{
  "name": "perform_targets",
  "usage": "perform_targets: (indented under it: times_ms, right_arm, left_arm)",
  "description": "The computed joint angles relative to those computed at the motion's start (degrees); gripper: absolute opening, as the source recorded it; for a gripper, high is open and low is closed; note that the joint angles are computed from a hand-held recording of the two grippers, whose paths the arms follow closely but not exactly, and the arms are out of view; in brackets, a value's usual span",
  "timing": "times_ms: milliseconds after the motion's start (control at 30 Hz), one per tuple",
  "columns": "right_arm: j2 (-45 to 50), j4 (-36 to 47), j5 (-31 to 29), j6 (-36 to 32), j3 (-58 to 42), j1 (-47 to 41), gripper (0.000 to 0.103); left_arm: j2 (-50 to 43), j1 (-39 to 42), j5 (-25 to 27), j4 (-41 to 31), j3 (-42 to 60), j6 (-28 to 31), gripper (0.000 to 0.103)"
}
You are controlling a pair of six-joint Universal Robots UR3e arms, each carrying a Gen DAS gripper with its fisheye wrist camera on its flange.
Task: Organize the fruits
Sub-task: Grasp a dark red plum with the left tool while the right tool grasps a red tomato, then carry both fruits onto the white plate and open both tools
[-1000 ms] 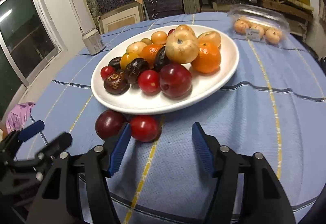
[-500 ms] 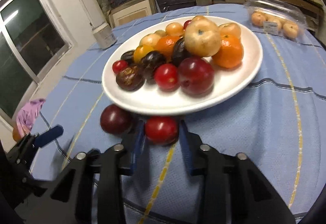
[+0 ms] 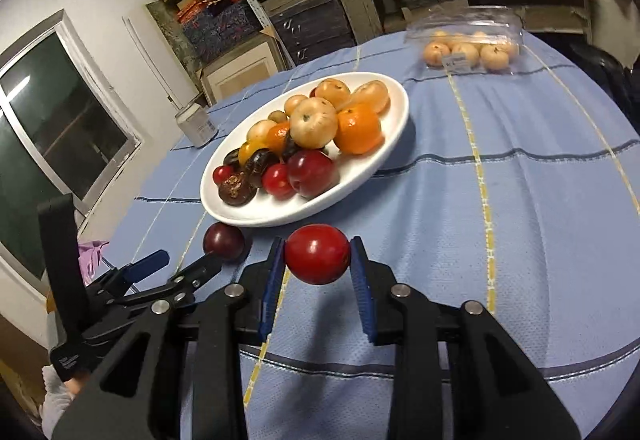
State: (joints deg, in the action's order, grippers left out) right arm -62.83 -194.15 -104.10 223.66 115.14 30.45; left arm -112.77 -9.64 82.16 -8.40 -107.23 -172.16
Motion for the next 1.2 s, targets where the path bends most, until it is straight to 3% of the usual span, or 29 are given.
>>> perform_targets:
  times_ms: [133,333,433,567,633,800,867,1000,1100,1200]
  right_arm:
    - [-0.4,0.5,0.6,-0.4,-0.6,0.0,0.032]
    - [0.5,0.5,1.7,-0.1,-1.2,-0.6,0.032]
    - [0.8,0.9,1.9,-0.2,-1.5,-0.6,0.032]
    - [1.3,1.4,2.1,-0.2,-2.0,-0.7,0.032]
    - [1.5,1.6,2.0,-0.2,-2.2,-0.7,0.033]
    - [1.6,0.6,1.1,-0.3,-2.0,-0.6,0.032]
    - [0.8,-1.5,-0.1,-0.3,-0.8,-0.1,0.032]
    - [-3.4,-4.2,-8.5,0.1,1.7,3.6,0.032]
    - [-9.7,-0.3,-14.8,-3.5,-0.3,6.1,0.032]
    - [-13.0,5.8,-16.3,-8.7,-7.1,5.2,0.032]
  left_arm:
    - [-2.9,-1.2,0.2,-1.9,4.1,-0.9,0.093]
    - [-6.0,-3.7,3.2,-1.2,7.5,0.8,0.084]
    - [-6.7,-3.0,1.1,-4.8,9.5,1.1,0.061]
    - [-6.5,-2.6,-0.5,-4.5,8.9,2.0,0.052]
    - [-6.1,-2.4,-1.5,-4.1,8.2,2.8,0.038]
    - [-0.3,-1.0,-2.5,3.0,0.0,3.7,0.038]
    - [5.4,1.6,-5.5,4.4,-4.8,2.8,0.038]
    - [15.4,5.1,-7.6,5.5,-9.5,2.9,0.038]
    - [18.0,5.0,-6.9,-0.2,-2.4,3.8,0.038]
    - [14.0,2.4,-3.8,-4.4,9.3,2.0,0.038]
